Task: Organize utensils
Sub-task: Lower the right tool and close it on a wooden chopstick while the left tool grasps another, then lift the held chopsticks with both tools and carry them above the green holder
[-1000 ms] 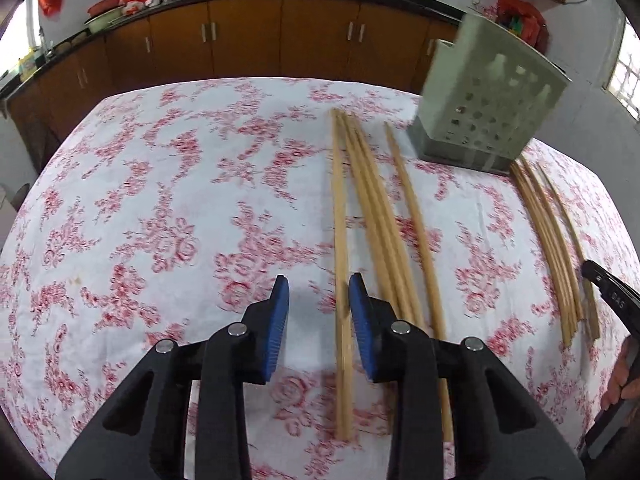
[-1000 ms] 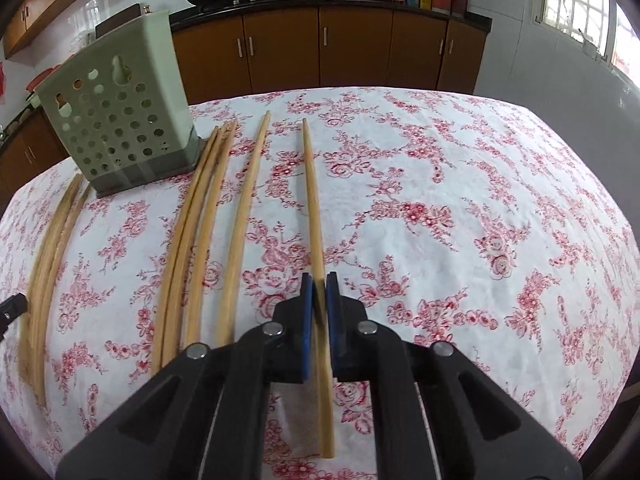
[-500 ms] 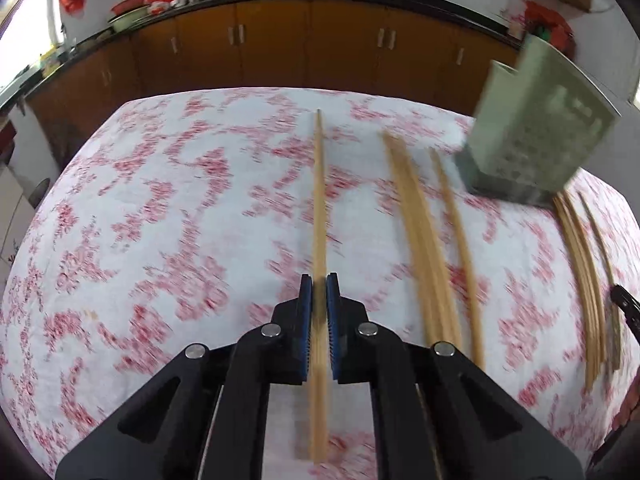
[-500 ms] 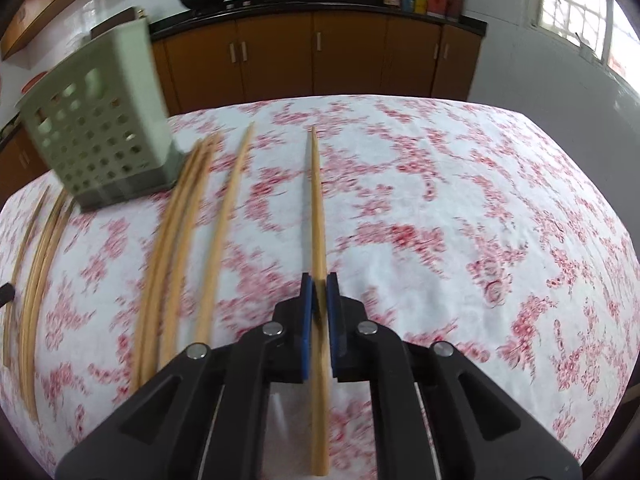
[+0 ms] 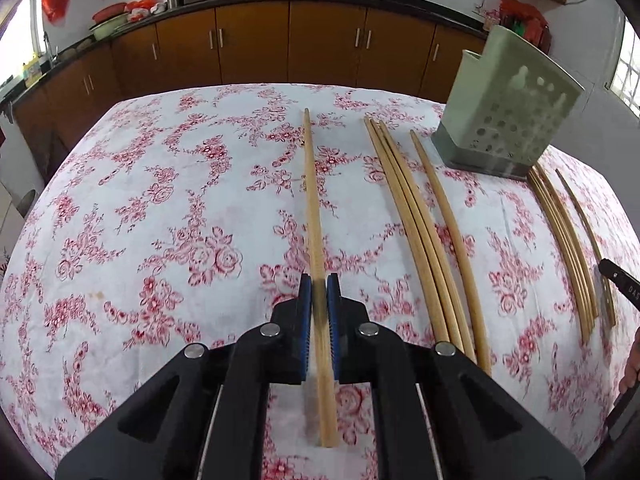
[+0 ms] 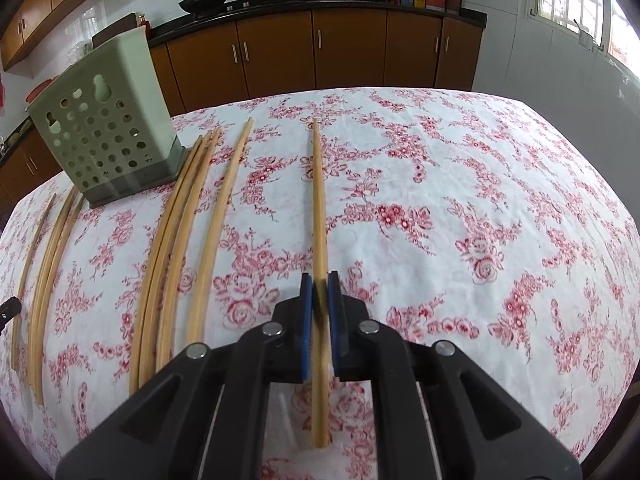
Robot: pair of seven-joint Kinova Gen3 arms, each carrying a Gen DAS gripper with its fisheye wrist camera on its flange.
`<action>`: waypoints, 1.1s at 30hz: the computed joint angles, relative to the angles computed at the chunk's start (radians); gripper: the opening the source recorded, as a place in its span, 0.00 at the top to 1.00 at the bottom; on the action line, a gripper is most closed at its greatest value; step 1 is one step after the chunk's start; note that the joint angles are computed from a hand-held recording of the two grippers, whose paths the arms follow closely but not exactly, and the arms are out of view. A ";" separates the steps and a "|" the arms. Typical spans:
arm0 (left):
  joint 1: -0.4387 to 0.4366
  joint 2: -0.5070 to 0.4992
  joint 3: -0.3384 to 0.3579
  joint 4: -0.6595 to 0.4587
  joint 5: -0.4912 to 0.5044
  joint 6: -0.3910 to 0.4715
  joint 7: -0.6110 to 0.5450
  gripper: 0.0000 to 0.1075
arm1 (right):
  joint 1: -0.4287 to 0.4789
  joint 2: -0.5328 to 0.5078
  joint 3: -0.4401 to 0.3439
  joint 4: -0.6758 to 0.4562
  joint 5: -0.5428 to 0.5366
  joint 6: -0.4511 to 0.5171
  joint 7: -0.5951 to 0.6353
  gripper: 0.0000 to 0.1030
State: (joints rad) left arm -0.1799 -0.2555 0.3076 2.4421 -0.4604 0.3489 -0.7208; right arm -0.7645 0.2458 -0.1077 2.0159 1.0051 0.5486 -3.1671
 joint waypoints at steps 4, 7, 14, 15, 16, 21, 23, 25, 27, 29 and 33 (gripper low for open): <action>-0.002 -0.019 0.017 0.012 0.001 0.008 0.012 0.92 | -0.009 -0.011 -0.004 0.017 0.011 0.008 -0.022 0.89; -0.006 -0.039 0.032 0.024 0.003 0.018 0.018 0.92 | -0.006 -0.016 -0.012 0.027 0.021 0.007 -0.035 0.86; 0.002 -0.091 0.042 0.050 0.046 0.040 0.008 0.91 | -0.013 -0.041 -0.037 0.064 0.044 0.024 -0.081 0.81; -0.004 -0.098 0.052 0.055 0.049 0.038 0.009 0.91 | -0.011 -0.044 -0.042 0.068 0.044 0.025 -0.079 0.83; -0.018 -0.109 0.075 0.062 0.046 0.037 0.018 0.92 | -0.008 -0.048 -0.046 0.072 0.044 0.021 -0.077 0.89; 0.009 -0.116 0.044 0.048 0.088 0.072 -0.035 0.93 | 0.016 -0.081 -0.054 0.089 0.029 -0.012 -0.072 0.93; 0.014 -0.140 0.034 0.042 0.095 0.078 -0.048 0.93 | 0.009 -0.114 -0.058 0.109 0.079 -0.003 -0.128 0.93; 0.022 -0.178 0.018 0.034 0.108 0.094 -0.072 0.93 | 0.019 -0.147 -0.078 0.118 0.109 0.013 -0.156 0.93; 0.021 -0.219 0.003 0.019 0.122 0.110 -0.100 0.93 | 0.031 -0.187 -0.102 0.127 0.139 0.038 -0.182 0.93; 0.018 -0.273 -0.017 -0.001 0.138 0.125 -0.129 0.93 | 0.052 -0.224 -0.127 0.133 0.168 0.053 -0.206 0.93; -0.018 -0.346 -0.031 -0.037 0.167 0.127 -0.180 0.93 | 0.096 -0.278 -0.168 0.135 0.229 0.069 -0.256 0.93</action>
State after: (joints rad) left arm -0.1981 -0.6014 0.2766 2.4051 -0.2938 0.4759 -0.9008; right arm -0.6687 -0.0325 -0.2754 2.1512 1.2337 0.6172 -3.4233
